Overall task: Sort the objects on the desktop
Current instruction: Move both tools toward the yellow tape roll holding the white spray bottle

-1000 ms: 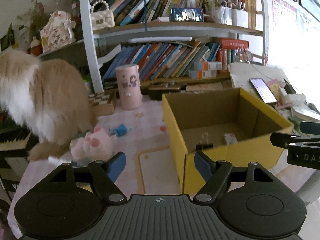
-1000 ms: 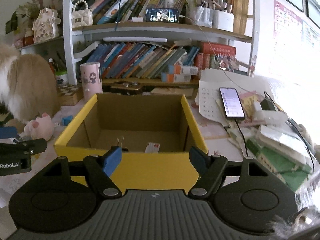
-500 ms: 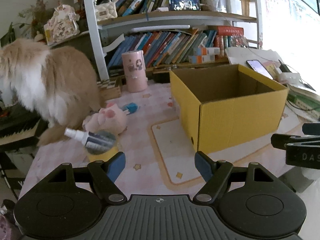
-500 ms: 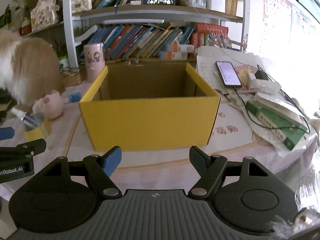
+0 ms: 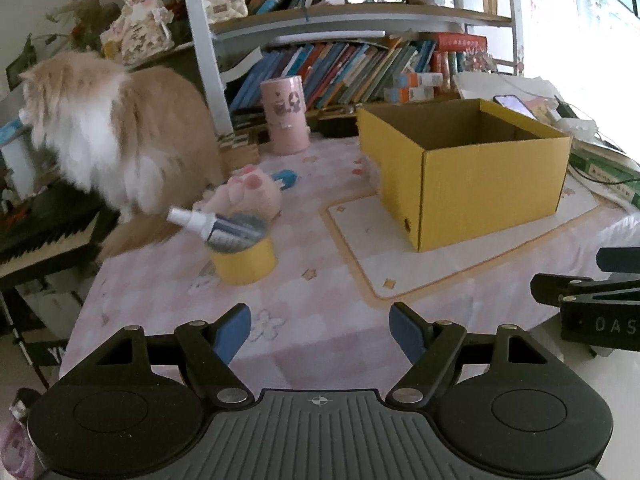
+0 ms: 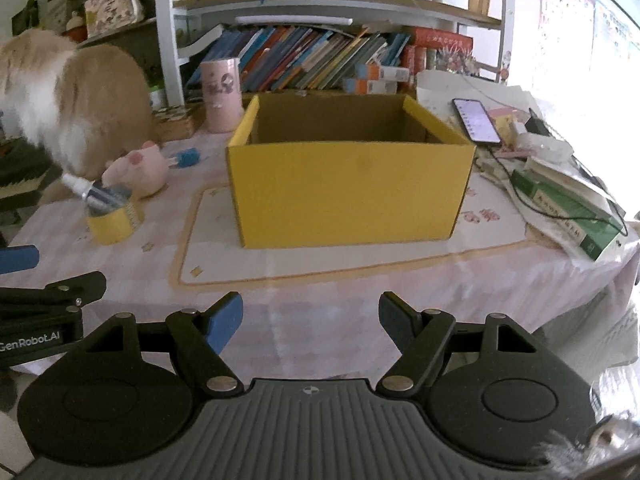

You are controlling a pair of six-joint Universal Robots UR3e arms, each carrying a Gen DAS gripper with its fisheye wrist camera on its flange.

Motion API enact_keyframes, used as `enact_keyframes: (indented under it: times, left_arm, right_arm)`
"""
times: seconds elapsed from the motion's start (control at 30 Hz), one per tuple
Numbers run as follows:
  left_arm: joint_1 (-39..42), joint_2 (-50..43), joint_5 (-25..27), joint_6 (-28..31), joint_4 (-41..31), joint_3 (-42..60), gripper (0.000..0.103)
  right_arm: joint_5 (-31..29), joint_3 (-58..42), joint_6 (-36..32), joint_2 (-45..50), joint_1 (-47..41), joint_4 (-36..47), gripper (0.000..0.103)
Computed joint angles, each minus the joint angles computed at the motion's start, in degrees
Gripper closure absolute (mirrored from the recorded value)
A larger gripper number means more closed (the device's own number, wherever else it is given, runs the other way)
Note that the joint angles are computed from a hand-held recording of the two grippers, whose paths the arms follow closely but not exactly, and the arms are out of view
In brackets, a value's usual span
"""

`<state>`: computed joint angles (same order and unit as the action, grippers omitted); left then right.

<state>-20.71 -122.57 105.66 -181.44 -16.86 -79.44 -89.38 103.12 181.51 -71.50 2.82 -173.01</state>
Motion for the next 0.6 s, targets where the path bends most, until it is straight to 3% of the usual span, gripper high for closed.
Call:
enact_keyframes:
  times: [0.6]
  left_arm:
    - [4.43, 10.66, 0.54, 0.89, 7.35, -17.61, 0.025]
  right_arm:
    - [0.67, -1.36, 1.48, 1.57, 7.73, 2.18, 0.026]
